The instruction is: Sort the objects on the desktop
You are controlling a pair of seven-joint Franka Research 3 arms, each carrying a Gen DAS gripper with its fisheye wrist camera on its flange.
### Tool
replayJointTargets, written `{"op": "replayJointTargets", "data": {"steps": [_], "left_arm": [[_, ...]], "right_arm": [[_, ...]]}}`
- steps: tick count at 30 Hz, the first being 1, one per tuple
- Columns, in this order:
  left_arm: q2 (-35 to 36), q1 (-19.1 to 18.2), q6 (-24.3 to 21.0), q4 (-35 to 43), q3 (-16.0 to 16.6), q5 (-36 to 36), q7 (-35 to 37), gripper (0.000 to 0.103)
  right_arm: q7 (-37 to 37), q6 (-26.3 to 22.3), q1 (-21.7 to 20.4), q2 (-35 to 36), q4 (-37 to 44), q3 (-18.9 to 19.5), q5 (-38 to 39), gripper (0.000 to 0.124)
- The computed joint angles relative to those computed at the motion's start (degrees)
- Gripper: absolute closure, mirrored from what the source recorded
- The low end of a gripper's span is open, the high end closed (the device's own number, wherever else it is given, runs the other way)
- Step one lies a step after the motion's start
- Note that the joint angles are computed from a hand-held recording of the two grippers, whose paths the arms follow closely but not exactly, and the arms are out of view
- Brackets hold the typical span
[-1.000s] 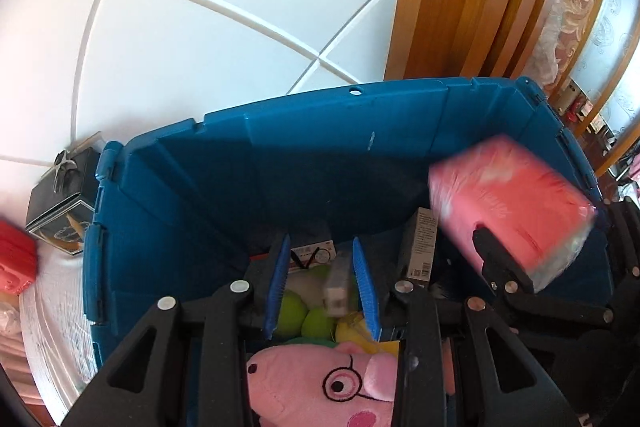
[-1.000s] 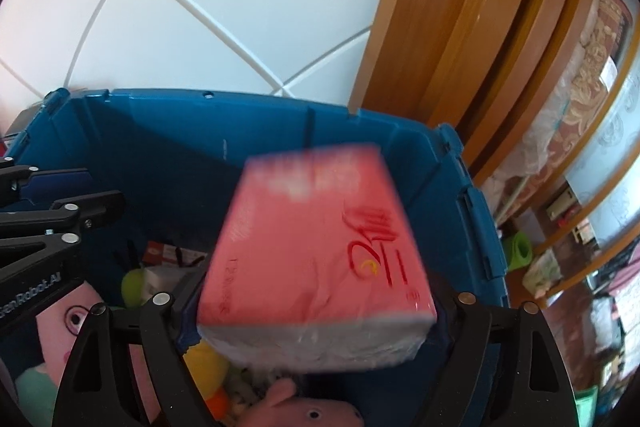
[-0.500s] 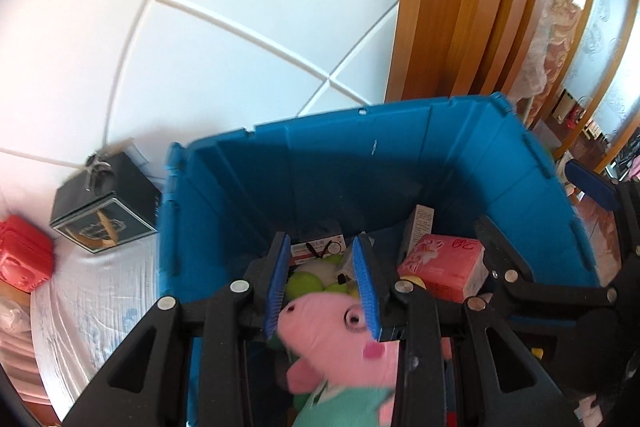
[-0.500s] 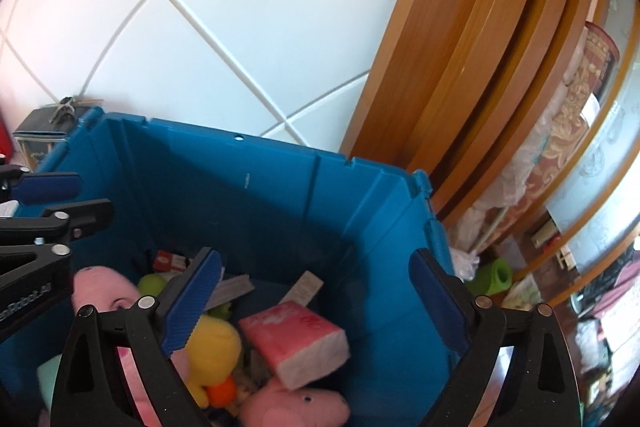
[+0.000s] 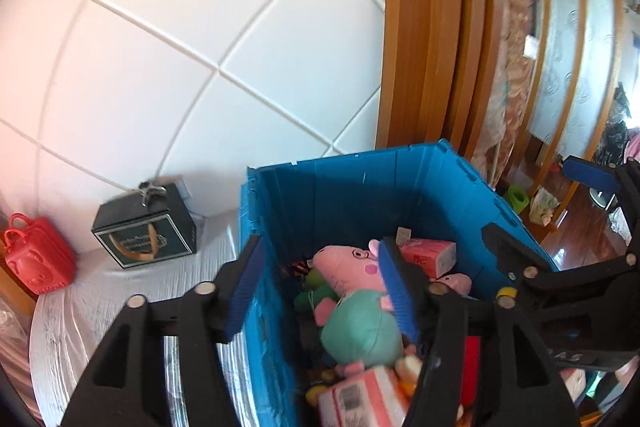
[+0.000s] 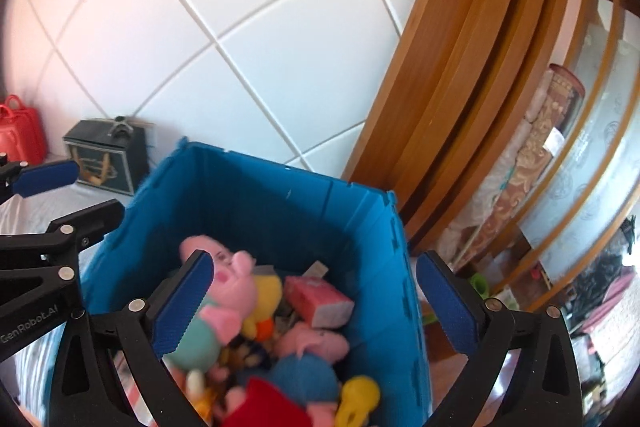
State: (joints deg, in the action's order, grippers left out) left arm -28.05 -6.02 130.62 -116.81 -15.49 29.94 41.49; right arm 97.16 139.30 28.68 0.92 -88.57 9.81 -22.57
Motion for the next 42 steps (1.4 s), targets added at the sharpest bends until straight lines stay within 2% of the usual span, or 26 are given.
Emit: {"op": "replayJointTargets", "data": {"steps": [6,9,13,16,18,20,25,30,42], "left_arm": [[-12.94,-0.64,2.96,-11.49,-2.33,2.24,-4.30,0.025],[-17.89,-0.83,1.29,-14.66,-5.02,2.99,-6.81,0.023],[-22.57,-2.10,-2.45,-16.91,-8.26,2.59,-10.88,0.016],[-24.57,-2.86,-5.81,-17.38,-11.08,2.52,-14.61,0.014],[-25.64,-4.03,-6.41,-18.13,-12.05,2.65,-16.99,0.013],[-25.86,-5.34,-7.48,-18.35,-12.79,2.31,-18.54,0.007],[-24.79,-7.54,-11.85,-16.77,-15.45,2.41,-21.26,0.005],[-23.84,-10.37,-14.34,-16.00,-16.14,1.82,-23.90,0.005],[-22.05,-14.08,-20.15,-13.75,-17.96,3.06,-27.24,0.005]], "right_arm": [[4.83,3.31,-2.39,-13.33,-16.27,2.61,0.44,0.021],[5.92,5.27,-3.84,-19.52,-23.93,3.68,3.35,0.021],[3.37,9.02,-3.37,-28.15,-33.71,3.23,10.41,0.021],[2.83,11.13,-4.96,-33.82,-39.51,4.37,12.72,0.021],[2.22,12.52,-5.74,-37.46,-43.10,4.70,14.55,0.021],[0.99,13.34,-5.68,-40.63,-46.24,4.35,16.95,0.021],[-3.12,13.26,-4.82,-45.36,-50.80,3.03,22.92,0.021],[-6.25,11.95,-5.53,-48.15,-53.42,3.35,26.76,0.021],[-9.18,10.36,-6.89,-53.78,-56.75,3.97,30.51,0.021]]}}
